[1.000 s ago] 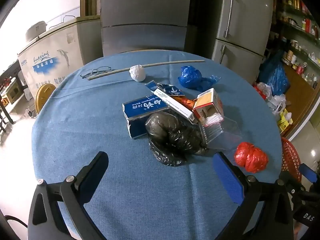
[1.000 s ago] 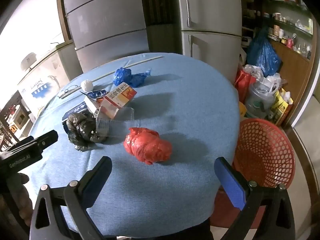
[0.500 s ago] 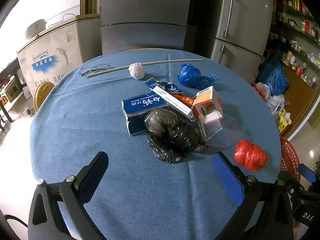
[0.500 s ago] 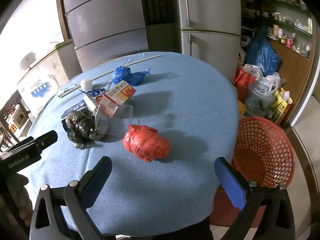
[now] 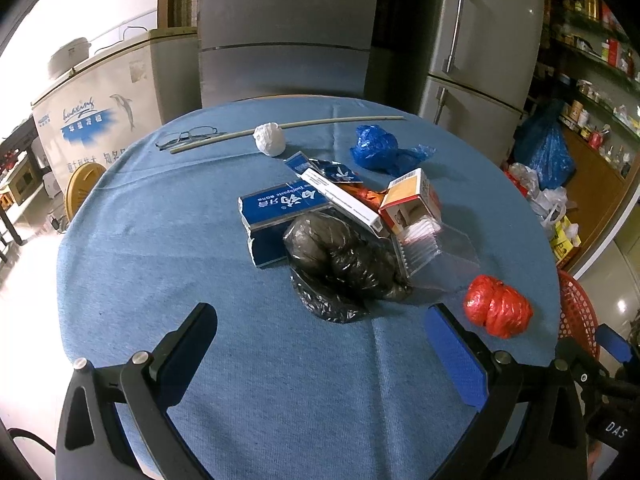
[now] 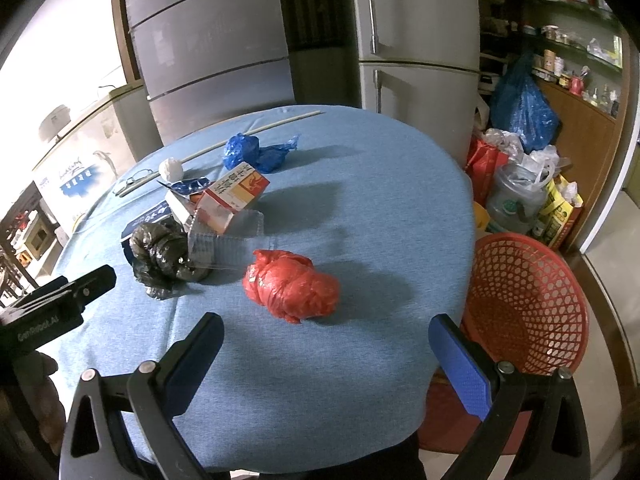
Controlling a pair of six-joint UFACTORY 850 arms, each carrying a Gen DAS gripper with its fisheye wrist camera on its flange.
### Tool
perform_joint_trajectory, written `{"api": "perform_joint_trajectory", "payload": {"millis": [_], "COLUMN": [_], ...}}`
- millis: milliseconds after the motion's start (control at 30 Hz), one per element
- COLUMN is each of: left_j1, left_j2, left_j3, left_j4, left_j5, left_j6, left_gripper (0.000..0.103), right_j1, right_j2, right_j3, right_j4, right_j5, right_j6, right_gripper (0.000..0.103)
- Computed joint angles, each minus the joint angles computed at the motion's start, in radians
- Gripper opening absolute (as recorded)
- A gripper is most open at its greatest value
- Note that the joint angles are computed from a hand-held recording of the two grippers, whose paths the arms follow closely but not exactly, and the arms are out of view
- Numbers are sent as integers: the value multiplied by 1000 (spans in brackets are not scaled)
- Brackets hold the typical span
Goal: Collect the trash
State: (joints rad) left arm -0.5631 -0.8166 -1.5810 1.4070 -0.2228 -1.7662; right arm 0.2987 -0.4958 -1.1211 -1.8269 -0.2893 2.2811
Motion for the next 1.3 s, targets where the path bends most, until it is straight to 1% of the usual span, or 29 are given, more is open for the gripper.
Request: {"api": "perform_joint_trajectory", "payload": {"millis": [1300], "left_j1": [2], "left_j2": [1], "left_j3": [10], "left_j4": [14], "left_j5": [13], "left_j6": [-14], "left_gripper": [103], "right_j1": [-3], "right_j2": [0], "right_j3": [5], "right_j4": [-14], "right_j5": [1], "right_j6": [19], "right_gripper": [103]}}
